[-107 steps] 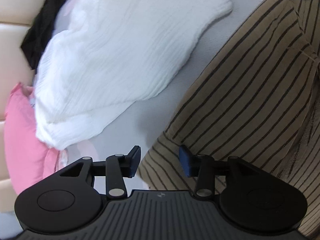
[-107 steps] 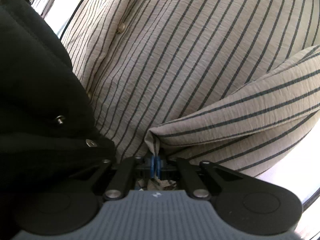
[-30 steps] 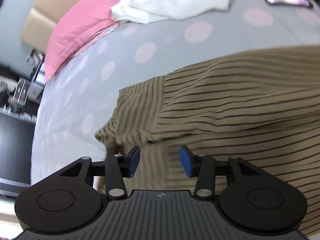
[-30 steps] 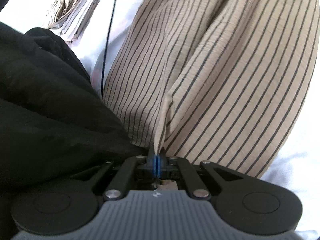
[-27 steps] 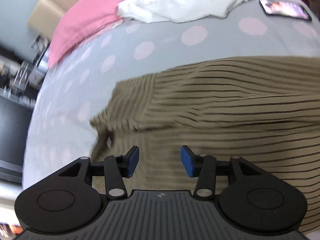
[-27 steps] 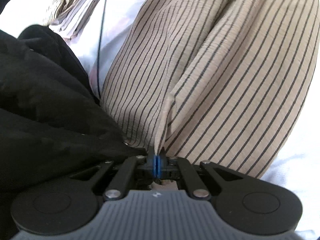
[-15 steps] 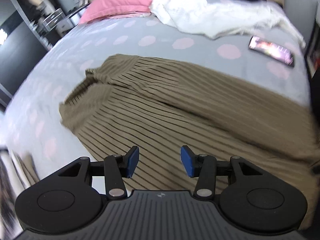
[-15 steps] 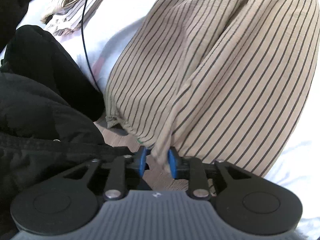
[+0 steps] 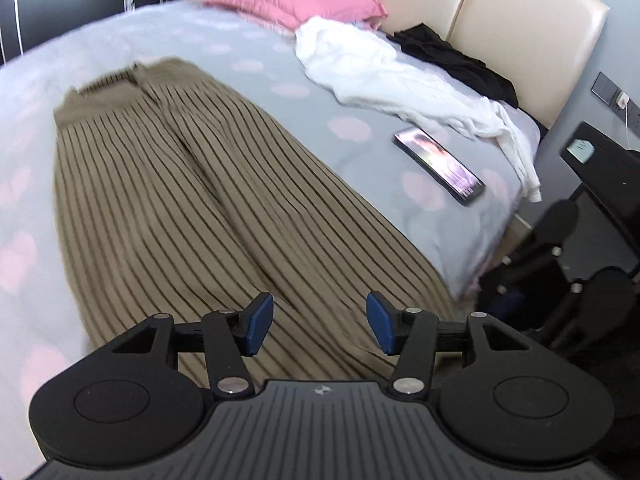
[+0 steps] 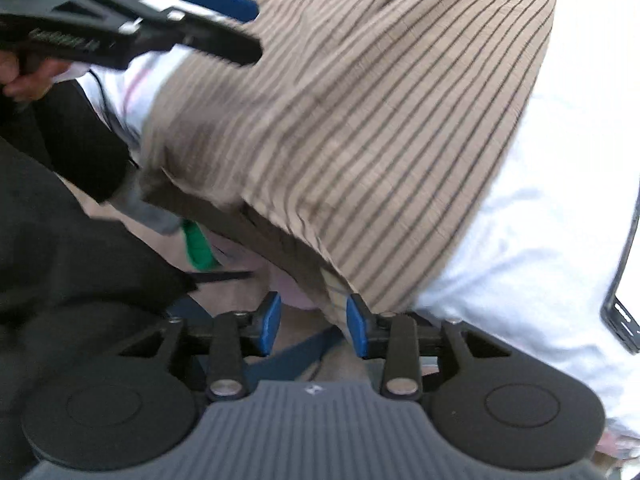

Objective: Fold clothes

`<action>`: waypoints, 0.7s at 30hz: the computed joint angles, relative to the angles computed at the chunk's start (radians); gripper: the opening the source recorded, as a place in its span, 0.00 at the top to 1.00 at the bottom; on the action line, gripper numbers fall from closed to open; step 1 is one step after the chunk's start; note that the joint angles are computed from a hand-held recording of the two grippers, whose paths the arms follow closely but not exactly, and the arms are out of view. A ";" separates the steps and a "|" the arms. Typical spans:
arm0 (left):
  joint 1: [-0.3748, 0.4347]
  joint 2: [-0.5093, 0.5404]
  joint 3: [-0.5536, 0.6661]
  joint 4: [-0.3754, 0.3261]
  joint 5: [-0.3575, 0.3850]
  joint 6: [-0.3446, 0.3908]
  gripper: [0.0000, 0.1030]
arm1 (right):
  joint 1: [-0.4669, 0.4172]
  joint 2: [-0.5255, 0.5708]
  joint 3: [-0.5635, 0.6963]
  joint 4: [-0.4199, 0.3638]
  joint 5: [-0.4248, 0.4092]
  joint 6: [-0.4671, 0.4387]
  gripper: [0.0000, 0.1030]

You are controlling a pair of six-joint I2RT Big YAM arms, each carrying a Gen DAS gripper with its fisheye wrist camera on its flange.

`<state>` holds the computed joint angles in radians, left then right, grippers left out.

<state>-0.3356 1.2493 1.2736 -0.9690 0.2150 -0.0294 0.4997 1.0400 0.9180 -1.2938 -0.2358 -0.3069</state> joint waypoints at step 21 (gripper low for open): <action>0.003 0.053 -0.048 -0.075 0.184 -0.239 0.98 | 0.096 -0.015 -0.023 -0.074 0.193 -0.332 1.00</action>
<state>-0.3327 1.3021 1.2252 -1.0445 0.3992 -0.2688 0.5954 1.0254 0.8953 -1.3677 -0.0429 -0.6388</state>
